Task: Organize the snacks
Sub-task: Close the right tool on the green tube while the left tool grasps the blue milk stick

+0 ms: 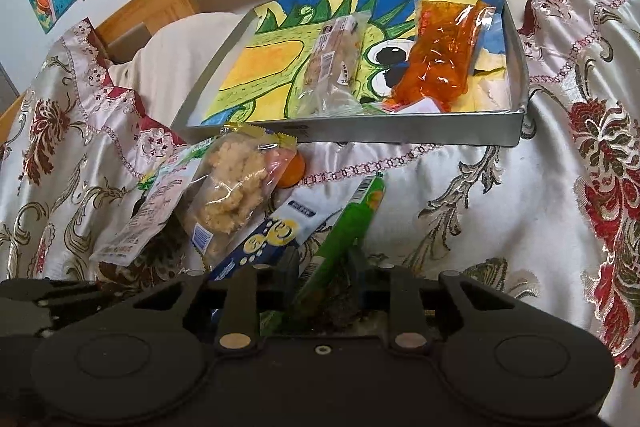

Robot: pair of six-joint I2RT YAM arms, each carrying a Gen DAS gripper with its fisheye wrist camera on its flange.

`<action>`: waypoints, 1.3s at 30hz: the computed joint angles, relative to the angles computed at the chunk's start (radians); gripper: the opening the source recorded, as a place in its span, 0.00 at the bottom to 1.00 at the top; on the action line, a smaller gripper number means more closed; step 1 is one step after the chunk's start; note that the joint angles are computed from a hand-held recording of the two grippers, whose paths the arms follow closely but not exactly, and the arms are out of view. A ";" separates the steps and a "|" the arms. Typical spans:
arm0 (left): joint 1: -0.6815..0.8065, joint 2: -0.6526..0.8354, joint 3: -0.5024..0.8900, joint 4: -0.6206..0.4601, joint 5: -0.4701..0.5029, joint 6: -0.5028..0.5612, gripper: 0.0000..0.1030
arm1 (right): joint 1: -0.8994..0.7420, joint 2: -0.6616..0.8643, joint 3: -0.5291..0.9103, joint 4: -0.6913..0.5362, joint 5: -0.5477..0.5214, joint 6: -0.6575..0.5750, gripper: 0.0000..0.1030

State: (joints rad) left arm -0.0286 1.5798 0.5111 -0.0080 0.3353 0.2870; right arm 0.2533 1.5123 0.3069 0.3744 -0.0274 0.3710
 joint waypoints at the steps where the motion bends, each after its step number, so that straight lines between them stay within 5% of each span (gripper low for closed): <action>1: 0.001 0.014 0.007 0.012 0.003 0.002 0.52 | -0.002 0.003 -0.001 0.005 -0.004 0.004 0.28; 9: -0.026 0.080 0.032 0.083 -0.002 -0.044 0.63 | -0.022 0.083 0.018 0.070 -0.053 0.023 0.33; 13: -0.023 0.082 0.024 0.091 0.019 -0.012 0.47 | -0.010 0.146 0.044 0.097 -0.044 0.010 0.37; 16: -0.029 0.077 0.017 0.096 0.011 -0.017 0.45 | 0.006 0.163 0.049 0.111 -0.023 -0.002 0.38; 30: 0.036 -0.056 -0.012 -0.067 0.077 -0.041 0.39 | -0.002 0.006 -0.021 0.058 -0.040 0.052 0.18; 39: 0.098 -0.139 -0.046 -0.145 0.144 -0.044 0.38 | 0.000 -0.049 -0.038 0.030 -0.024 0.055 0.17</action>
